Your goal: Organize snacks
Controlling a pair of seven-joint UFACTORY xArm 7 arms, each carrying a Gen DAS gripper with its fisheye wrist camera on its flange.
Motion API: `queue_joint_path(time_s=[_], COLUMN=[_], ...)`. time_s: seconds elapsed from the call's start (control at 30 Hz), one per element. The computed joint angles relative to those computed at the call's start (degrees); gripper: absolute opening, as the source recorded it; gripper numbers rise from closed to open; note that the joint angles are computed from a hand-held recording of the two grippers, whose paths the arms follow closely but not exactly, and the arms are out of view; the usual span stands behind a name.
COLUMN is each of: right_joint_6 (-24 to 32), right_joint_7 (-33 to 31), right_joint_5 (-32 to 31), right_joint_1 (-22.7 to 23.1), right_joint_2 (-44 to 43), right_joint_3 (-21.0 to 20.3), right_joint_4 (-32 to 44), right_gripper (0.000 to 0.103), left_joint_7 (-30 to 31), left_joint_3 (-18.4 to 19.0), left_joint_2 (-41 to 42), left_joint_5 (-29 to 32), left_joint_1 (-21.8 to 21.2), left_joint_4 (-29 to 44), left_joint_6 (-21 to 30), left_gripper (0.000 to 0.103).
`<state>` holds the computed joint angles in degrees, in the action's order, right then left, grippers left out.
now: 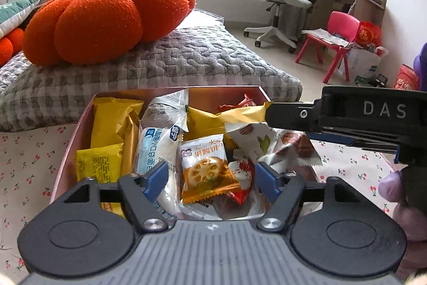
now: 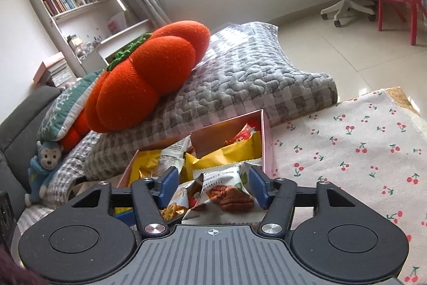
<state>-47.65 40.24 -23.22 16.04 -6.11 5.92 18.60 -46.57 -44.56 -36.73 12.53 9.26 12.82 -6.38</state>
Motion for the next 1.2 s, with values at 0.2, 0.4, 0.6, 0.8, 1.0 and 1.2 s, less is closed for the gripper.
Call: queue_joint_path(time_s=[0.2,0.4,0.6,0.8,1.0,1.2], right_joint_6=[4.45,9.83,17.03,25.92,38.69,50.78], right_joint_7=[-2.64,-5.86,-8.33,-7.71,-1.94,4.89], right_joint_5=[4.45,9.65,15.38,19.96,20.08,15.92], right_joint_1=[1.40,4.07,6.54,7.61,7.39,11.30], right_joint_2=[-6.69,-16.55,-26.93,-37.24,-50.25,-58.07], right_joint_3=[0.60,2.12,5.38,10.92,21.49,28.52], right_joint_4=[-3.96,-8.90,-13.64,-17.24,-19.40,-19.33], right_gripper=[0.079,0.087,0.095,0.098,0.101,0.101], left_joint_7=[-0.34,-1.38,-2.50,-4.65,-6.58,-8.36], left_joint_3=[6.51,14.14,19.54,20.53,21.22,20.58], left_joint_2=[-4.47,-11.03,-19.53,-27.33,-35.80,-44.55], left_joint_5=[0.44,1.09,0.66,0.55,-0.48,-1.47], left_joint_1=[-8.24,-17.46,-25.76,-31.39,-38.09,-43.50], left_joint_4=[-2.10,-5.14,-7.99,-9.64,-10.50,-10.57], left_joint_6=[5.64,13.36,21.91,32.08,45.68,57.95], left_gripper=[0.088,0.096,0.101,0.102,0.102,0.102])
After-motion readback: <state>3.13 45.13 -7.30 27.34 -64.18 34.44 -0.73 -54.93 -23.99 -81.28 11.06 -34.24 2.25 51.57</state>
